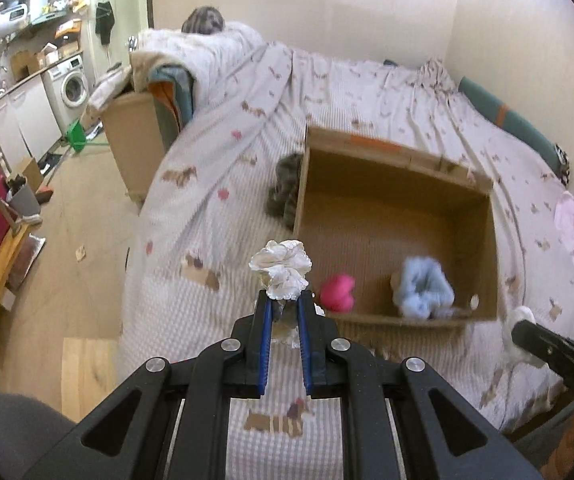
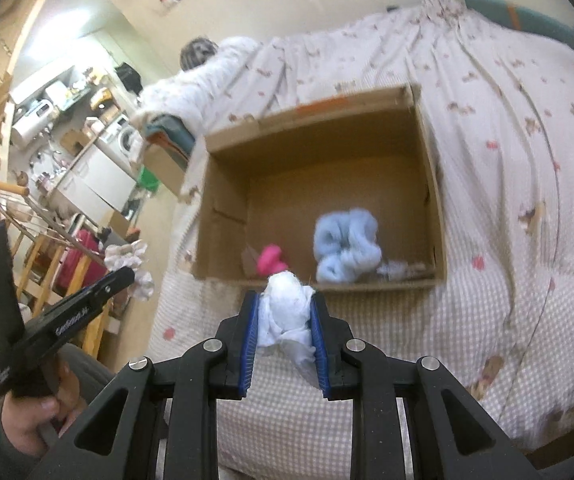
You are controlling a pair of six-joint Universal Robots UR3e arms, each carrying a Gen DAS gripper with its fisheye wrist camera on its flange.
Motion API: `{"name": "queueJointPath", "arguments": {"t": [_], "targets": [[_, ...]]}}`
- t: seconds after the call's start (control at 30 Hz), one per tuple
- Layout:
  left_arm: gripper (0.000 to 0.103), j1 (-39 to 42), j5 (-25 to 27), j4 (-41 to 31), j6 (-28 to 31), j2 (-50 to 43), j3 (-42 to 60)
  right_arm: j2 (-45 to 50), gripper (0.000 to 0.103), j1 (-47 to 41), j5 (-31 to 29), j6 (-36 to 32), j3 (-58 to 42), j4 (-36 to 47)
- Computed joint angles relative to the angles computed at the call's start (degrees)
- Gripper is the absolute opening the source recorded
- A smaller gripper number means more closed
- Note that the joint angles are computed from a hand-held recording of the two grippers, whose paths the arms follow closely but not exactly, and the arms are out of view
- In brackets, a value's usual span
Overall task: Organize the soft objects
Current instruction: 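Carry the white cloth and lace flower over the box with both grippers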
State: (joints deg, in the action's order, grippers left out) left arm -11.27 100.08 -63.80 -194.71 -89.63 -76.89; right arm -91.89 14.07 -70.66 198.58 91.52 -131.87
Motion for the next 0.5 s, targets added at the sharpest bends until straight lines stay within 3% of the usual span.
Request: {"name": "queueJointPath", "arguments": {"t": [0.5], "targets": [[0.012, -0.30, -0.88, -2.13, 3.08, -14.94, 22.71, 7.93, 0.026, -2.59, 1.06, -1.24, -15.77, 2.05]]}}
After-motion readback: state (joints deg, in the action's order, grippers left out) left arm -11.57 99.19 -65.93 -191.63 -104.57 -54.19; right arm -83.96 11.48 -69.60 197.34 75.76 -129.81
